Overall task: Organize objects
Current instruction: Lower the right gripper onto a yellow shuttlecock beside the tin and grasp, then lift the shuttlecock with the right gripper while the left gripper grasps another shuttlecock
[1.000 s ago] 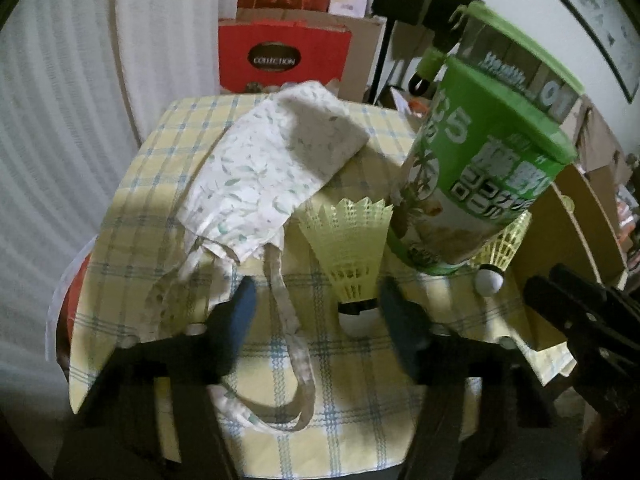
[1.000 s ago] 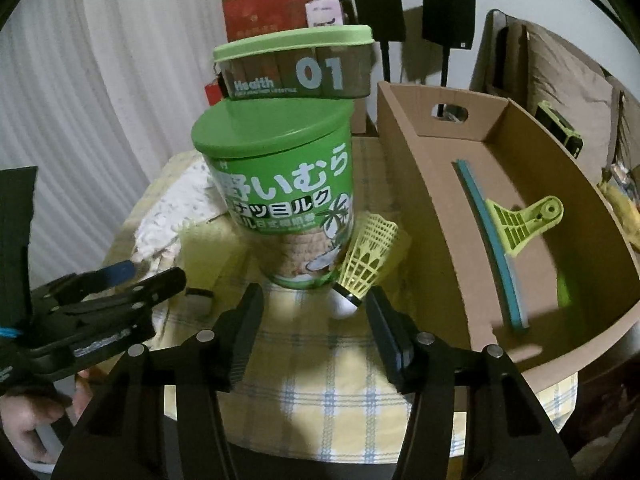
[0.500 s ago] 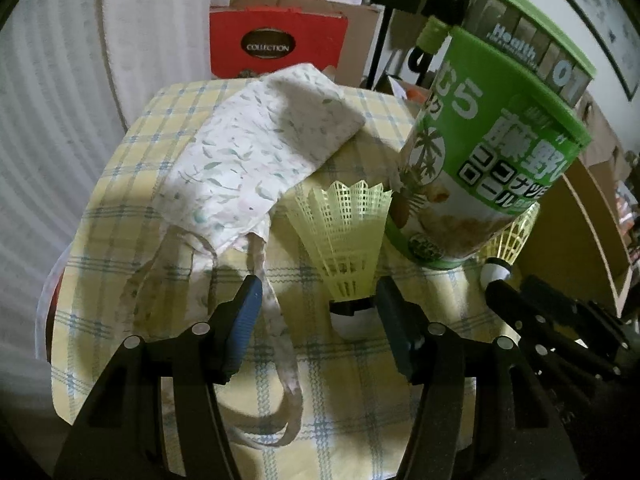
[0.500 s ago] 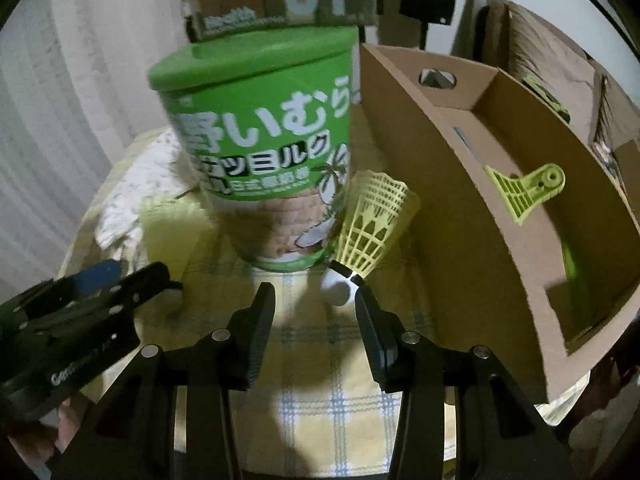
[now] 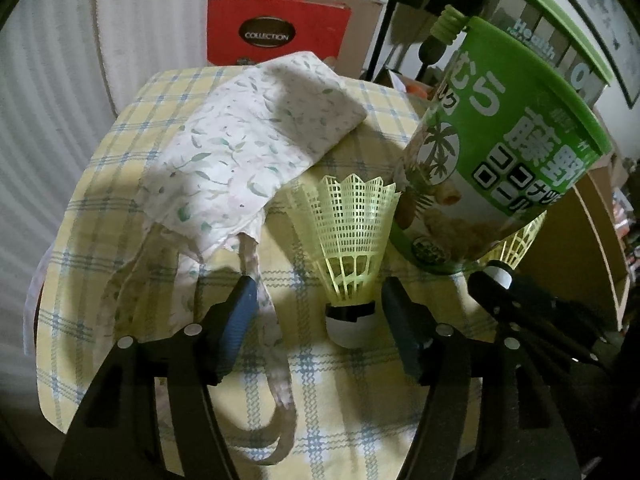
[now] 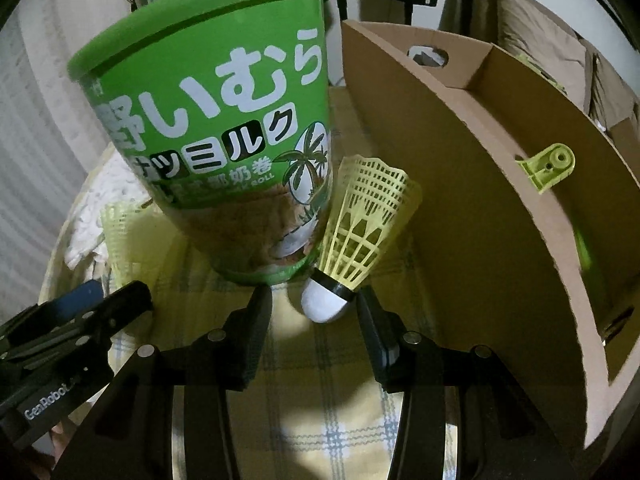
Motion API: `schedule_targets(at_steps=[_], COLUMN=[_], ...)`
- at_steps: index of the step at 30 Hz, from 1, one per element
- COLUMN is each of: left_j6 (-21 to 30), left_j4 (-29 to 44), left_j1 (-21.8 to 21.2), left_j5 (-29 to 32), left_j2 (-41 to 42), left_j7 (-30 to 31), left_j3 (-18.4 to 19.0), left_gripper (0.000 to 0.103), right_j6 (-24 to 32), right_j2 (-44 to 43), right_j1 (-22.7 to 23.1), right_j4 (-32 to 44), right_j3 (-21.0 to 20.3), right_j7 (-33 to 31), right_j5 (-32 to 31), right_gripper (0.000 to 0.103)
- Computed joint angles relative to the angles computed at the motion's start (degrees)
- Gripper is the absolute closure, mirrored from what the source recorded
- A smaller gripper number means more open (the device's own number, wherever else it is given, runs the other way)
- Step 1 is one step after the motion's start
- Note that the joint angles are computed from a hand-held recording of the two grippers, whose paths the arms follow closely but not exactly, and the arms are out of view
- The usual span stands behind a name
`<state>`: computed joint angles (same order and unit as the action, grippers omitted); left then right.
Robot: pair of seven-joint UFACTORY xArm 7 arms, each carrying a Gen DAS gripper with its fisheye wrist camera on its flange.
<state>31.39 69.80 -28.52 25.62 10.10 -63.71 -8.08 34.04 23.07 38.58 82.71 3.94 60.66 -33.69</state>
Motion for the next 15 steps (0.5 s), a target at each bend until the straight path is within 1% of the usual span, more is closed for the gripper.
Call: schedule_targets(at_steps=[4,9,15], left_j6=[0.4,0.3,1.3], left_j4=[0.7,1.1,2.2], left_j1=[-0.2,-0.4,-0.8], left_j5=[0.0,-0.4,0.1], left_j2=[0.6,0.9,1.7], left_j7=[0.3,0.6,0.5], left_j3=[0.0,0.1,0.4], left_gripper=[0.041,0.041,0.041], right_j6=[-0.1,-0.1,0.0], right_j2=[0.6,1.0,1.4], right_j1=[-0.7,-0.4,-0.2], right_j4=[0.5,1.0,1.6], right_j3=[0.5,0.1,-0.2], right_j7=[-1.4,-1.8,-2.3], right_j5=[1.9,2.1,2.3], right_gripper=[0.058,0.057,0.059])
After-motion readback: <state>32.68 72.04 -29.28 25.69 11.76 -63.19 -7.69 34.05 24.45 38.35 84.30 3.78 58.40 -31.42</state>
